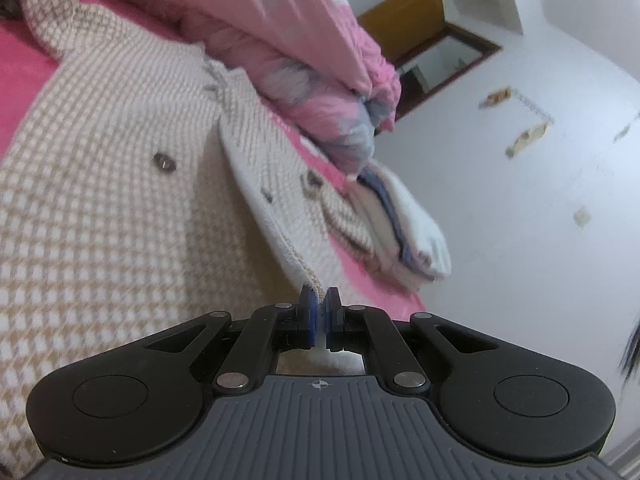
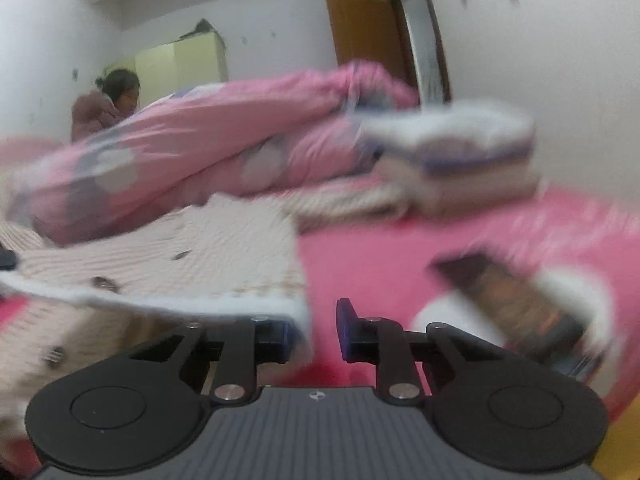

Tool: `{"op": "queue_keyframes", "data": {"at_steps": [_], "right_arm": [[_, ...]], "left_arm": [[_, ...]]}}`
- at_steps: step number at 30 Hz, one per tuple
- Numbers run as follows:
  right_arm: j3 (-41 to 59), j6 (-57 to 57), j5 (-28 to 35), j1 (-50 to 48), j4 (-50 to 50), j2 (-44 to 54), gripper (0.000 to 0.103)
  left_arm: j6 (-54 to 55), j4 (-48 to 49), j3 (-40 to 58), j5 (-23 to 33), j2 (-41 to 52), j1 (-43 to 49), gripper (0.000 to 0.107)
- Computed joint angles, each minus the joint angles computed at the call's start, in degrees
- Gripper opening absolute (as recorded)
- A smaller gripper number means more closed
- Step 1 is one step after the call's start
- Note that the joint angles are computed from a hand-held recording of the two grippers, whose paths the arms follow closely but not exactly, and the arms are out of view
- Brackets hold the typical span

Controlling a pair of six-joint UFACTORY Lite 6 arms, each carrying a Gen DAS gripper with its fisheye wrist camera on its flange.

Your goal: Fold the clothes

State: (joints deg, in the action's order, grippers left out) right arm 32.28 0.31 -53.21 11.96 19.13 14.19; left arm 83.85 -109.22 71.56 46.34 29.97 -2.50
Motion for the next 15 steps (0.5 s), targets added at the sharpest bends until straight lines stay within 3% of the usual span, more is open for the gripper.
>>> {"op": "queue_keyframes", "data": {"at_steps": [3, 7, 9, 15], "right_arm": [[1.27, -1.96, 2.18, -3.75, -3.03, 1.49, 0.024], [2.50, 5.38, 5.34, -8.36, -10.64, 2.81, 0.024], [2.07, 3.69, 4.67, -7.53, -8.84, 2.11, 0.024], [4.24, 0.53, 6.36, -5.47, -4.12, 3.59, 0.023]], "left_arm": [[1.85, 0.50, -0.96, -1.68, 1.62, -2.12, 0.002], [6.68, -3.57, -3.62, 2.73, 2.98, -1.87, 0.002], [9.16, -5.07, -5.10, 5.05, 2.51, -1.36, 0.002], [8.27, -1.56, -3.53, 2.04, 5.98, -1.89, 0.002]]}}
